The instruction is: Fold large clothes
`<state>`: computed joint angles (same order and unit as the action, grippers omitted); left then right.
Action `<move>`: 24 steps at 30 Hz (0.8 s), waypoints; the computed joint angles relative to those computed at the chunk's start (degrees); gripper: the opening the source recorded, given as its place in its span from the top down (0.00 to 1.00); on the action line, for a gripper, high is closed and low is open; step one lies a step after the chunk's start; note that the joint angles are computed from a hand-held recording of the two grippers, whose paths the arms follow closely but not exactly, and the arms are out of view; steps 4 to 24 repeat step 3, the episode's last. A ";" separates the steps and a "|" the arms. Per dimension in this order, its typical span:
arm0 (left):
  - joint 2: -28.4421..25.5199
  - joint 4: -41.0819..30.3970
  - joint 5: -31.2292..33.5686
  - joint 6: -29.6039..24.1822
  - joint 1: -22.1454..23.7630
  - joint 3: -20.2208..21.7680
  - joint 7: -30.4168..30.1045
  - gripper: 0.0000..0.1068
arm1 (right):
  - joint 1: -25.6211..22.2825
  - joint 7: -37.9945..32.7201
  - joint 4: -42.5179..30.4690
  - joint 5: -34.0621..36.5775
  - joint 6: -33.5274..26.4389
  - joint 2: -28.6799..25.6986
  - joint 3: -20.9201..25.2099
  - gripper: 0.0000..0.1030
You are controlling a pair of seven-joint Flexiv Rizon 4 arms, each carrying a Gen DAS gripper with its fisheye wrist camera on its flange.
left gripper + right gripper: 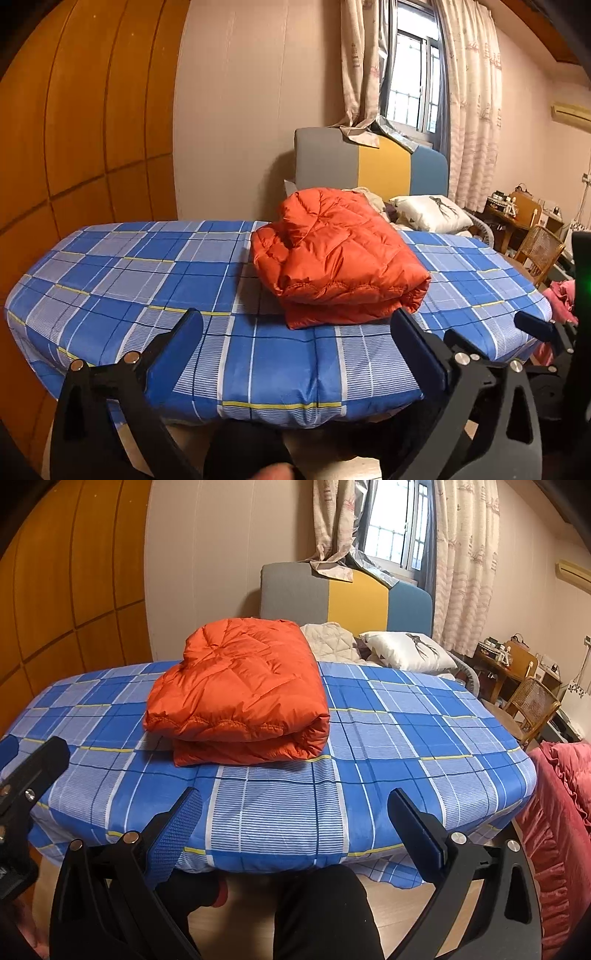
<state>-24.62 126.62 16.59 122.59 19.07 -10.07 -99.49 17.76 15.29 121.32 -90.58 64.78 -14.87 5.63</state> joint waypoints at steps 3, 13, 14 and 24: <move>-0.07 -0.03 0.79 -0.85 1.30 -1.28 -1.08 0.05 | -0.10 -0.11 0.08 -0.10 0.15 0.14 0.01 0.03; -0.07 -0.03 0.79 -0.85 1.30 -1.28 -1.08 0.05 | -0.10 -0.11 0.08 -0.10 0.15 0.14 0.01 0.03; -0.07 -0.03 0.79 -0.85 1.30 -1.28 -1.08 0.05 | -0.10 -0.11 0.08 -0.10 0.15 0.14 0.01 0.03; -0.07 -0.03 0.79 -0.85 1.30 -1.28 -1.08 0.05 | -0.10 -0.11 0.08 -0.10 0.15 0.14 0.01 0.03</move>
